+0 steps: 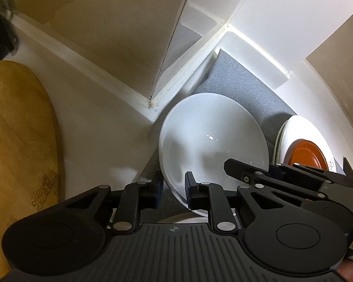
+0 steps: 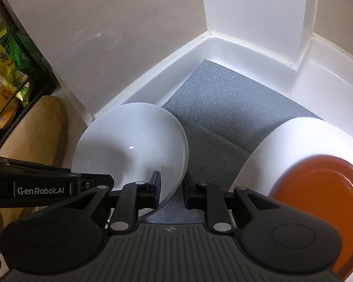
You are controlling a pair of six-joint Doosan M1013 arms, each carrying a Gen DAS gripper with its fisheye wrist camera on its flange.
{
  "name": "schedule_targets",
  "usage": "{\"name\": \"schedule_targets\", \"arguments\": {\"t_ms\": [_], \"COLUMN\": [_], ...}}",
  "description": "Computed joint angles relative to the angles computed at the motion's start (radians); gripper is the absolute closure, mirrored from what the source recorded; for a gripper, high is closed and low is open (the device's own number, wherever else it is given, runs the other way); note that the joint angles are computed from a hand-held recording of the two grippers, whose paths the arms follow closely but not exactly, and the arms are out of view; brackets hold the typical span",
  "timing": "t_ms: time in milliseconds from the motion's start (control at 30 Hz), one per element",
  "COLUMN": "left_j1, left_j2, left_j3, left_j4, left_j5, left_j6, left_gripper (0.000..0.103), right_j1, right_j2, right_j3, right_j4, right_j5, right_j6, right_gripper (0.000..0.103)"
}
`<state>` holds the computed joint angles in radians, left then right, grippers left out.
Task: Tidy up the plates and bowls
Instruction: 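Grip the rim of the white bowl with both grippers, then lift the white bowl with both grippers and carry it toward the other bowls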
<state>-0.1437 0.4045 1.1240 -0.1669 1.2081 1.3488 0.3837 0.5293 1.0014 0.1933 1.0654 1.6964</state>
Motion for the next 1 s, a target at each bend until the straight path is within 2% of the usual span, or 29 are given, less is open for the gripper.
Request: {"name": "schedule_targets", "arguments": {"t_ms": [367,733,1000], "left_j1": [-0.035,-0.101,-0.172], "left_j2": [-0.042,-0.05,-0.042], "left_j3": [-0.017,-0.079,-0.143], "left_j4": [0.011,-0.023,-0.029], "left_j5": [0.023,0.059,0.074], "left_j6": [-0.011,0.052,0.133], "left_gripper": [0.083,0.083,0.083], "right_j1": [-0.015,-0.054,-0.096], "right_j2": [-0.092,-0.214,-0.31], "right_j3": [0.068,0.174,0.261], "right_j4": [-0.013,-0.086,-0.164], "right_j5": [-0.084,-0.145,-0.201], "right_j6": [0.043,0.137,0.234], "right_gripper": [0.082,0.082,0.081]}}
